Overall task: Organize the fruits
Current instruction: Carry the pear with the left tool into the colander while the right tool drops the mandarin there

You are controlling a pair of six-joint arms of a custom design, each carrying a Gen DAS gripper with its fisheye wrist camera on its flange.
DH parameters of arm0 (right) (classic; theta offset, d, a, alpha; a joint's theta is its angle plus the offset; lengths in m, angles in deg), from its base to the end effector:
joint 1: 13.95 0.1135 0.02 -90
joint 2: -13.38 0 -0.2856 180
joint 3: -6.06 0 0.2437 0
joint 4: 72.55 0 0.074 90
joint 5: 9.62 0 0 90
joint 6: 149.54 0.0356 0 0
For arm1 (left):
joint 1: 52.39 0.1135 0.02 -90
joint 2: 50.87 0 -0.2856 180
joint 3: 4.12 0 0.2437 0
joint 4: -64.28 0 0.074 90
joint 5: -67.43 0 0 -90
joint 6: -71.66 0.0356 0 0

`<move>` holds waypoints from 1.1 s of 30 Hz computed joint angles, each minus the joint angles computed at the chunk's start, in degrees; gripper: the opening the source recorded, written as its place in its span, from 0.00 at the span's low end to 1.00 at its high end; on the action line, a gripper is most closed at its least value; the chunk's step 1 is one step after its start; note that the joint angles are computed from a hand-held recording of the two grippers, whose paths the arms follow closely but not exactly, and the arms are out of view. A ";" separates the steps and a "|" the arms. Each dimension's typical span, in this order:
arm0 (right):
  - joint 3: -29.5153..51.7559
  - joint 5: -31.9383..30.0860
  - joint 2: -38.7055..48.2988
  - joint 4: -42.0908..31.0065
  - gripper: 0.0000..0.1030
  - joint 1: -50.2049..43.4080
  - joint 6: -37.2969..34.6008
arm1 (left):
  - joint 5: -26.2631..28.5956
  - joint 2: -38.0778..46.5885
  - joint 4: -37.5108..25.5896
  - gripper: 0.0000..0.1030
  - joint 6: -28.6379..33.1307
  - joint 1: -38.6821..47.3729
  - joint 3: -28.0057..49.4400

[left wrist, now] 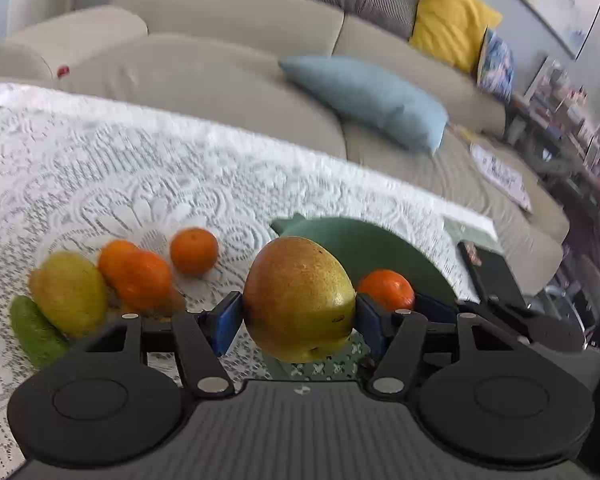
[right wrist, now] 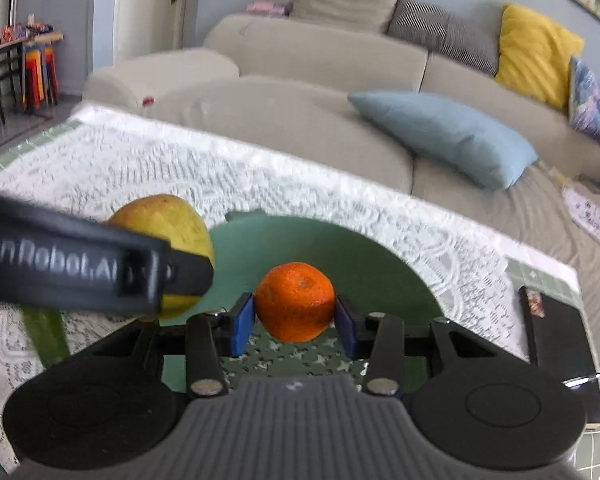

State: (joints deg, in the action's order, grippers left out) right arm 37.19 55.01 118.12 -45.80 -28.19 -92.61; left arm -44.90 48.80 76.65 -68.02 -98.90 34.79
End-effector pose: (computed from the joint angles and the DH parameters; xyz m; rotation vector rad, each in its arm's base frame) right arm 0.2306 -0.0428 0.0784 -0.5741 2.2201 0.1086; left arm 0.1874 -0.1779 0.1024 -0.2418 2.3500 -0.3556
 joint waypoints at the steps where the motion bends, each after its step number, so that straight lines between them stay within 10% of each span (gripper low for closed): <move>1: 1.98 0.48 0.47 -2.94 0.40 0.35 -0.34 | 1.49 0.44 -0.90 0.68 0.60 0.86 0.90; 33: 9.63 2.52 9.73 -7.95 0.40 0.94 1.99 | 14.88 0.42 -17.25 0.68 12.39 8.55 13.22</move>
